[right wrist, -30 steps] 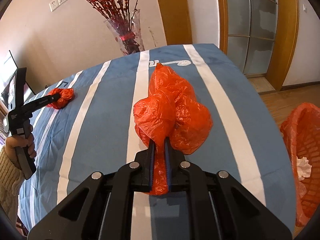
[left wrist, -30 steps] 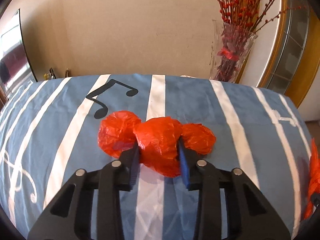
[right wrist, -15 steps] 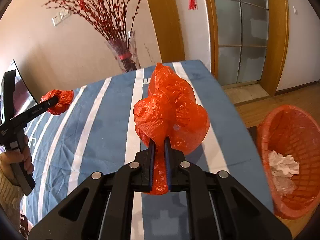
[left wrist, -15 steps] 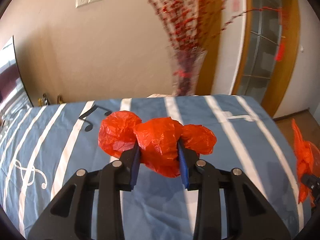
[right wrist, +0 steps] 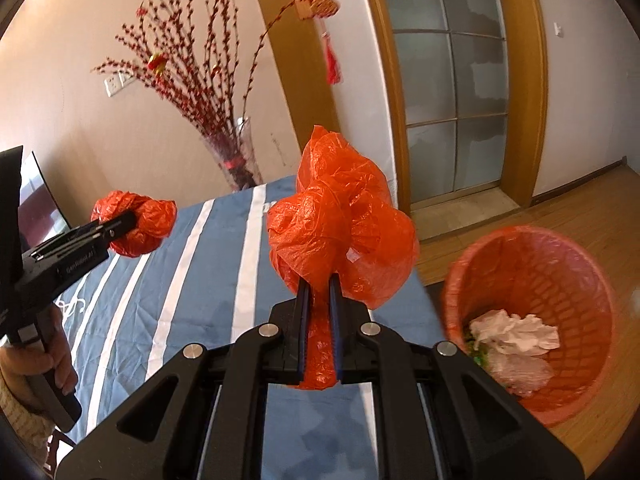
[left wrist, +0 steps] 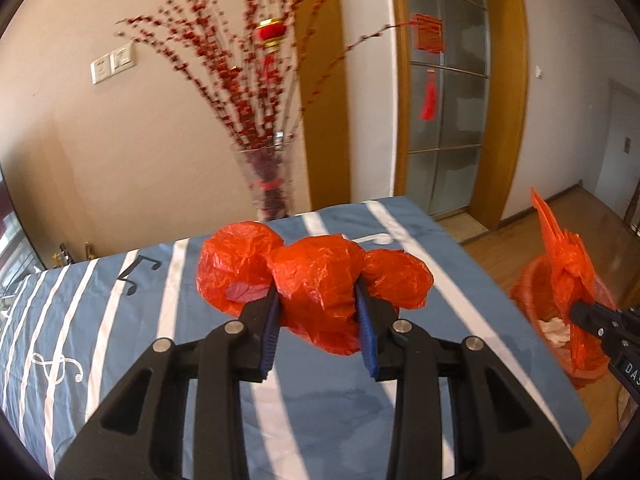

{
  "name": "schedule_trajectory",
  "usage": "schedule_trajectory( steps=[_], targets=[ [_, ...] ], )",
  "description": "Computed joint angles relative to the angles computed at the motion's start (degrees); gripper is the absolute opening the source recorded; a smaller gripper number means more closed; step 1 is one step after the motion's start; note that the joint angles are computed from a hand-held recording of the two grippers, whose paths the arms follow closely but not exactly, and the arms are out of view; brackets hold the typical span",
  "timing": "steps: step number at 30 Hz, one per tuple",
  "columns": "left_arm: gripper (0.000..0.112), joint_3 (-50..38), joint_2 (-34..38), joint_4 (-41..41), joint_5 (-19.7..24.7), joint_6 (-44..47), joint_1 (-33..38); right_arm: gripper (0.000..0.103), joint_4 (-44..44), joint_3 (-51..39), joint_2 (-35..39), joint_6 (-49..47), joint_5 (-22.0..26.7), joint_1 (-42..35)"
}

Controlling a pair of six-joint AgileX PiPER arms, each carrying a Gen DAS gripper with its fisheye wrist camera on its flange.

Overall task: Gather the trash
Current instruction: 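Carry both red bags over the orange basket with both tools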

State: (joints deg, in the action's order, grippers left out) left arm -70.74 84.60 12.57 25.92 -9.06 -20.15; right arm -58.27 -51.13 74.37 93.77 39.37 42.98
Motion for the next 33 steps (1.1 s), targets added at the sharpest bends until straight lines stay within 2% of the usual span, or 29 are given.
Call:
schedule_trajectory(
  steps=[7, 17, 24, 33],
  targets=[
    [0.034, -0.09, 0.14, 11.62, 2.57, -12.41, -10.13, 0.010, 0.24, 6.08, -7.90, 0.20, 2.47, -1.44],
    [0.034, -2.68, 4.47, 20.52, 5.39, -23.03, -22.22, 0.010, 3.57, 14.30, -18.74, -3.63, 3.10, -7.21],
    [0.034, -6.48, 9.30, 24.27, 6.81, -27.98, -30.35, 0.010, 8.34, 18.42, -23.82, -9.91, -0.21, -15.60],
    [0.034, -11.17, 15.64, 22.68, 6.60, -29.65, -35.98, 0.010, 16.64, 22.52, -28.09, -21.96, -6.59, -29.48]
  ],
)
